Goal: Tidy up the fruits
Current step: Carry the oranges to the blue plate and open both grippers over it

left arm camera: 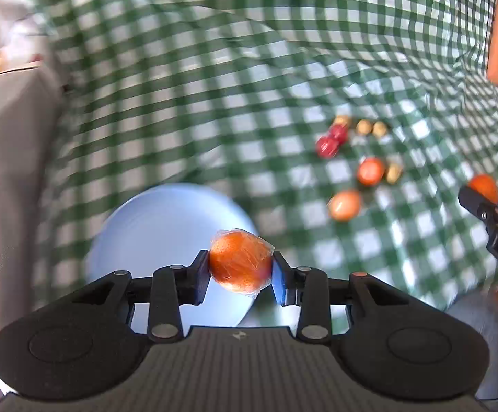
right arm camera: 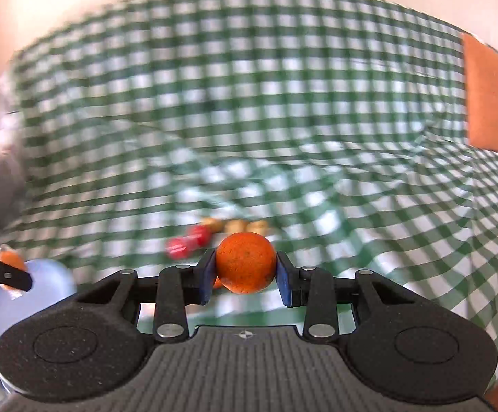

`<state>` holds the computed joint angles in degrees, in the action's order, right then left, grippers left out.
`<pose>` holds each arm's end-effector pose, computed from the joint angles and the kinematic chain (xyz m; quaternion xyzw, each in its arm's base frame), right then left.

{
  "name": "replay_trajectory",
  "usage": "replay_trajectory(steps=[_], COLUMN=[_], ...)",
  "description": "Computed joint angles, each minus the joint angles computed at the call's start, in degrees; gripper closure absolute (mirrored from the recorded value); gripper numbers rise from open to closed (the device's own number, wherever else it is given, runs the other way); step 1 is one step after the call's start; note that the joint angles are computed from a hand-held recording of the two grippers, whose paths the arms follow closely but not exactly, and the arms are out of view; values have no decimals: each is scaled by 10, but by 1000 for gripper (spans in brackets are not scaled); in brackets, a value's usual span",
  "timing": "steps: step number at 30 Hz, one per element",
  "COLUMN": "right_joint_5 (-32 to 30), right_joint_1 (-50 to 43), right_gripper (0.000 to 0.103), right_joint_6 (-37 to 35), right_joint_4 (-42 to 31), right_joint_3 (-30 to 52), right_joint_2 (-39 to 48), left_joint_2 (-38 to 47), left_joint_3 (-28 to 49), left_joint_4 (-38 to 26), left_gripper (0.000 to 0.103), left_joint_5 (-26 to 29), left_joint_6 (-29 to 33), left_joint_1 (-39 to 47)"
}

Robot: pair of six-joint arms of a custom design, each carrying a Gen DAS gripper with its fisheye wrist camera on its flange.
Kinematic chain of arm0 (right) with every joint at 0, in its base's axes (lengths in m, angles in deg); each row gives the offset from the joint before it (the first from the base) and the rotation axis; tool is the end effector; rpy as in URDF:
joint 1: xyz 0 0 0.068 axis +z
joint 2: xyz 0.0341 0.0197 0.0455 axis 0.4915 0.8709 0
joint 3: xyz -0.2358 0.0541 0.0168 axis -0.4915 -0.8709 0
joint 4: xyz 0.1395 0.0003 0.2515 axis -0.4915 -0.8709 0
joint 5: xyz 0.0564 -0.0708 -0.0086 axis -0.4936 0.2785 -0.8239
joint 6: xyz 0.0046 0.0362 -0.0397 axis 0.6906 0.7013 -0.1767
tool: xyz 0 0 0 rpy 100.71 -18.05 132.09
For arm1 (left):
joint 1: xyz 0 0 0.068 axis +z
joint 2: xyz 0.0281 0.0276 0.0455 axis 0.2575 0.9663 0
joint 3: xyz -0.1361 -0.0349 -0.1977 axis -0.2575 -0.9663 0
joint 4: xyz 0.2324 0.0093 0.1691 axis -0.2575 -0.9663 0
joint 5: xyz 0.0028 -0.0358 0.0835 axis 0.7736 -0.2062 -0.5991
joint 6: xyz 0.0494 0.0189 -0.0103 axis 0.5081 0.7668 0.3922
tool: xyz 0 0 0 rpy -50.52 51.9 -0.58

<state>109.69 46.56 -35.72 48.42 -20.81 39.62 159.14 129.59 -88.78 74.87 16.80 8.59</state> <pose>0.1984 0.0383 0.2188 0.2880 0.8388 -0.0993 0.4512 0.3831 -0.0512 0.2810 0.3667 0.8974 -0.0642 0.2369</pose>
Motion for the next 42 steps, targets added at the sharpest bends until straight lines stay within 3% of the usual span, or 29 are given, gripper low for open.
replay_trajectory(steps=[6, 15, 25, 42], right_joint_5=[20, 35, 61, 42], right_joint_1=[205, 367, 411, 392], right_gripper=[65, 65, 65, 65], right_joint_6=[138, 207, 217, 202], right_joint_4=[-76, -109, -165, -156], right_joint_3=[101, 267, 345, 332], right_joint_2=[82, 272, 333, 330], left_joint_2=[-86, -104, -86, -62], left_joint_3=[-63, -78, -52, -36], left_joint_4=[-41, -76, -103, -81], left_gripper=[62, 62, 62, 62], left_joint_5=[42, 99, 141, 129], left_joint_6=[104, 197, 209, 170], left_joint_1=[146, 292, 330, 308])
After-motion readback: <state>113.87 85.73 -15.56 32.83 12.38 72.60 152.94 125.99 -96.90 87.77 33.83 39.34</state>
